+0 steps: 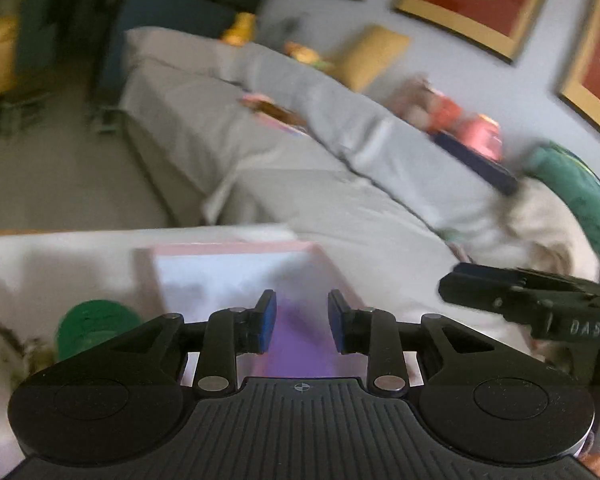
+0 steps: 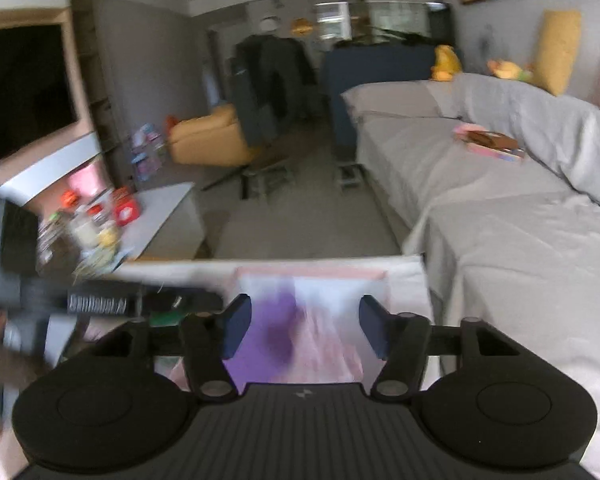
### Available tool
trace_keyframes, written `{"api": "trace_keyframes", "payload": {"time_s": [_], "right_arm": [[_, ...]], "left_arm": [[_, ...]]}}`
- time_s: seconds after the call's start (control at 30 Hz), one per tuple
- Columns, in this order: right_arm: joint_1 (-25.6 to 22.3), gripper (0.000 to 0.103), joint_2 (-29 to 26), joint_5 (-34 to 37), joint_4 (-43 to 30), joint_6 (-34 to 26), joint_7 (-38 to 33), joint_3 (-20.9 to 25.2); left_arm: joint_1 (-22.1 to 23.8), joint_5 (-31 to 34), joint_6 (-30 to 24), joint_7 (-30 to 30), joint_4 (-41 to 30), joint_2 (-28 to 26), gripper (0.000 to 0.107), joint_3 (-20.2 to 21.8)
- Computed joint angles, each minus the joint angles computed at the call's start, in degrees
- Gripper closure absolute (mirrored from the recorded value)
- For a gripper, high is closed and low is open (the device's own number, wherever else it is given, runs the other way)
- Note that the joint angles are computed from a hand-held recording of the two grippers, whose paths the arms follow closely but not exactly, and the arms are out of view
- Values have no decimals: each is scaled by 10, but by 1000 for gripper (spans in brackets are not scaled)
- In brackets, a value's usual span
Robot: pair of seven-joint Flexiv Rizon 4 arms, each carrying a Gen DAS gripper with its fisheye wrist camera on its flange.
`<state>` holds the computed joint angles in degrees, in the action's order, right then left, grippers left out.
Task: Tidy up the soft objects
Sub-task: 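Carry the sponge into the pink box with the left tool while the right tool drops the cloth there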
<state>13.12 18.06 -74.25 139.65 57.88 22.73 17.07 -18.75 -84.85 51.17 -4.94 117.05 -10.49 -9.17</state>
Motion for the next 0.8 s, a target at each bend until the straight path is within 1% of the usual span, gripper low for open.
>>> {"api": "trace_keyframes", "payload": {"time_s": [0.07,0.17,0.23,0.37,0.43,0.5,0.57,0.63,0.7,0.8], "right_arm": [[-10,43,-10,-19,2,10,19,-11],[-13,43,-27,-50,6,11,43,-16],[3,43,-56,-51,-4,-12,46,-4],[54,43,-119,-78,-41,-62,19,4],[83,41,-151,-109,-64,-73,13,2],[110,37,-188,-140,-91,-69,11,-5],[133,36,-222,-155,-119,-60,-3,-13],[154,36,-255,-155,-144,-48,-19,-20],[177,36,-285,-143,-169,-45,-34,-25],[198,36,-309,-129,-187,-35,-48,-34]], "left_arm": [[10,-42,-24,28,7,4,76,5],[19,-58,-17,61,34,32,76,25],[31,-39,-15,69,59,58,76,44],[66,8,1,48,112,110,76,86],[87,46,18,20,137,125,76,102],[110,101,32,-28,160,135,76,117],[129,126,41,-64,180,140,76,128],[143,131,50,-90,196,140,76,134],[152,118,62,-104,210,137,76,135],[171,123,24,-131,213,134,76,141]]}}
